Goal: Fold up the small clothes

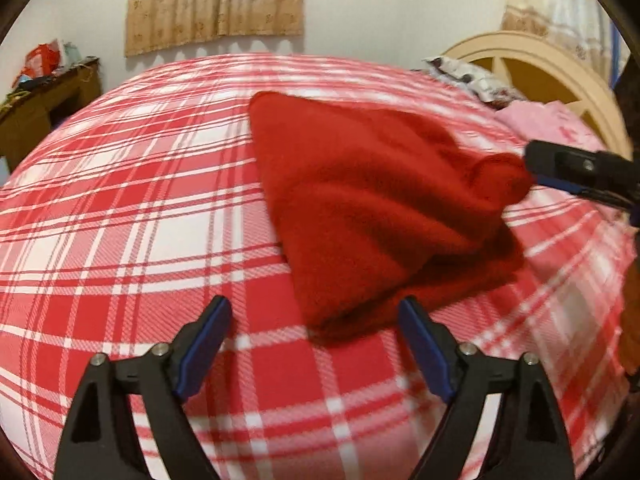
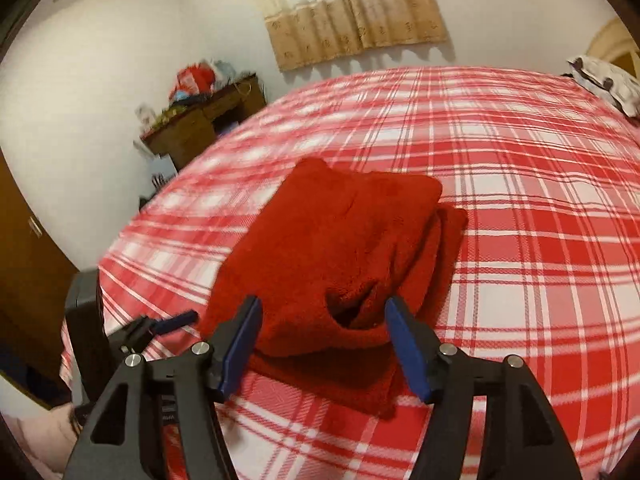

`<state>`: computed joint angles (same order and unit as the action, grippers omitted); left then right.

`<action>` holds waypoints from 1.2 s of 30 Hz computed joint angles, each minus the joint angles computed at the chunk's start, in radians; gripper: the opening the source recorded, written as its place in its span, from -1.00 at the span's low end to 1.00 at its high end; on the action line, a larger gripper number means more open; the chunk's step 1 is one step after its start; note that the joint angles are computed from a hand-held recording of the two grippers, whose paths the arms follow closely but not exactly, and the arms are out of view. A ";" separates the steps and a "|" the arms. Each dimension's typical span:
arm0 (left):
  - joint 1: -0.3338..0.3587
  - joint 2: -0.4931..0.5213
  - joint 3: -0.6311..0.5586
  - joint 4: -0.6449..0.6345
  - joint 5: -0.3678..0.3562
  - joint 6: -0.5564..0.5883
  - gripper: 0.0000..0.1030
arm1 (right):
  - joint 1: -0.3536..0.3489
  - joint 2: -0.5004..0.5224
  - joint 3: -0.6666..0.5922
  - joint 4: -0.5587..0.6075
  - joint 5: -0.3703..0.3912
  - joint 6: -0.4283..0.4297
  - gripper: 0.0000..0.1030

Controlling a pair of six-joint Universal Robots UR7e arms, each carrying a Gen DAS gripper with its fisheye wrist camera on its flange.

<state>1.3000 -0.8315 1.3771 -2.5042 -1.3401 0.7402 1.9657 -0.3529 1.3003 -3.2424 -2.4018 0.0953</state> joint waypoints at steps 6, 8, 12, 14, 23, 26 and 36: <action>-0.001 0.028 -0.020 -0.025 0.042 -0.028 0.96 | -0.037 -0.024 0.040 0.172 0.045 0.160 -0.85; 0.008 0.020 -0.016 -0.018 0.004 -0.009 0.73 | -0.035 -0.034 0.076 0.121 0.061 0.173 -0.86; 0.025 0.019 -0.072 0.101 -0.120 0.011 -0.60 | -0.042 -0.071 0.172 -0.072 0.158 0.212 -0.87; 0.025 0.017 -0.082 0.084 -0.129 0.002 -0.63 | -0.048 -0.084 0.217 -0.169 0.210 0.229 -0.87; 0.061 0.015 -0.131 0.207 -0.145 -0.028 -0.75 | -0.061 -0.053 0.230 -0.170 0.200 0.300 -0.89; 0.073 0.008 -0.149 0.251 -0.169 -0.055 -0.66 | -0.041 -0.062 0.216 -0.121 0.165 0.263 -0.85; 0.046 0.033 -0.230 0.192 -0.249 -0.055 0.27 | -0.012 -0.037 0.046 -0.219 -0.040 0.077 0.45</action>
